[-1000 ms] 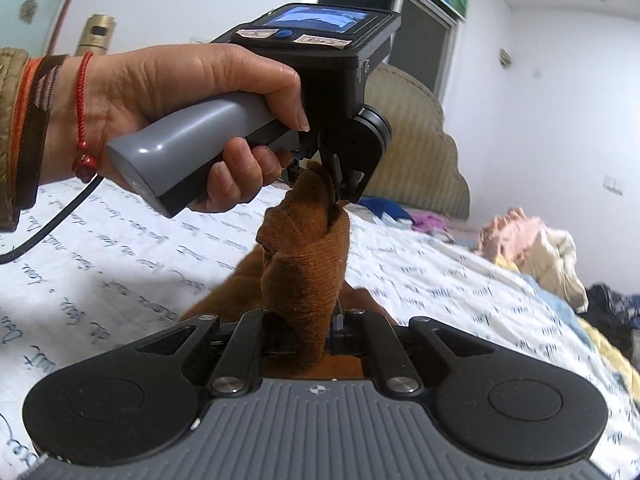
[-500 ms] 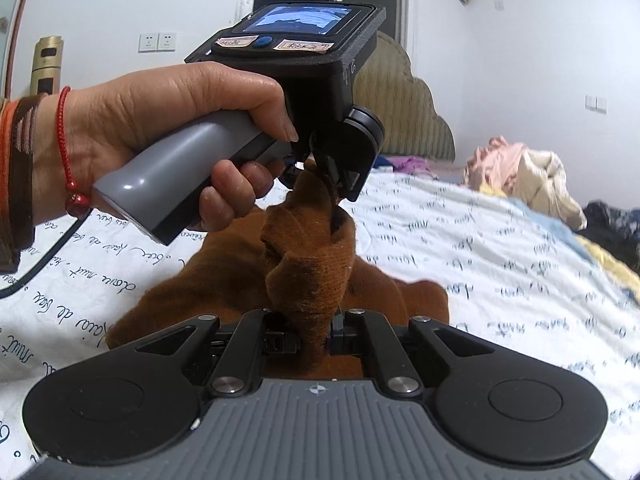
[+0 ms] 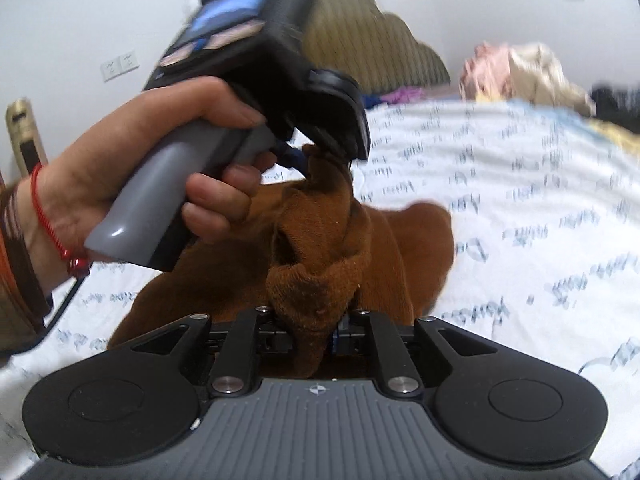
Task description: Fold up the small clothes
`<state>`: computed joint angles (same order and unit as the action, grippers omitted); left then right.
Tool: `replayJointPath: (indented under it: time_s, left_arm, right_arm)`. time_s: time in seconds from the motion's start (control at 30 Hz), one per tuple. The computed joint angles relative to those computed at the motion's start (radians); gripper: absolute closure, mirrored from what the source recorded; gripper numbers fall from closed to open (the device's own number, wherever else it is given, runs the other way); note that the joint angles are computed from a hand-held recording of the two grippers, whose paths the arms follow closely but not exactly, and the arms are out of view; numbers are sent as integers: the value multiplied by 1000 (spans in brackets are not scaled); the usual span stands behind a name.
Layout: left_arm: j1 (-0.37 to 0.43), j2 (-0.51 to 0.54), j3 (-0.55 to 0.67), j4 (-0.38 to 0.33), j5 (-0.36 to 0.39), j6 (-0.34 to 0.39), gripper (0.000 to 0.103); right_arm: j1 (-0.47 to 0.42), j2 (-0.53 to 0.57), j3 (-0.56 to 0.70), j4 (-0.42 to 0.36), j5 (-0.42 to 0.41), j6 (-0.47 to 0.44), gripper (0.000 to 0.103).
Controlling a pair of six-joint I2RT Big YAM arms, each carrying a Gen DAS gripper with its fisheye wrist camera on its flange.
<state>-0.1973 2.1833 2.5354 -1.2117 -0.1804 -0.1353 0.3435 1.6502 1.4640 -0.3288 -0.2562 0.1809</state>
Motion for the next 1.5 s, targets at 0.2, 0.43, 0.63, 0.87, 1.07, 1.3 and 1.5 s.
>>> replayJointPath:
  time_s: [0.2,0.43,0.63,0.87,1.07,1.3,1.5]
  left_arm:
    - [20,-90,-144,172,-28,-42,20]
    - [24,-224,-365,289,-145,57,20]
    - [34,-341,-558,352,-159,50,20]
    - [59,-393,-653,353,-131,-4,19]
    - [75,-419,-693,364,-100,-32,19]
    - [94,-472,-766,385,-67,-51,19]
    - [150,-532,-852,389,103,-111,19]
  right_arm:
    - [-40,22,13,-11,-117,144,74]
    - [-87,39,30,4,-247,297,61]
    - [-90,68,71,-15,-226,331,79]
    - [-90,84,86,-9,-209,321,83]
    - [-94,93,100,-27,-216,300,83]
    - [-97,100,128,-53,-238,296,54]
    - [-112,56,109,-23,-170,226,9]
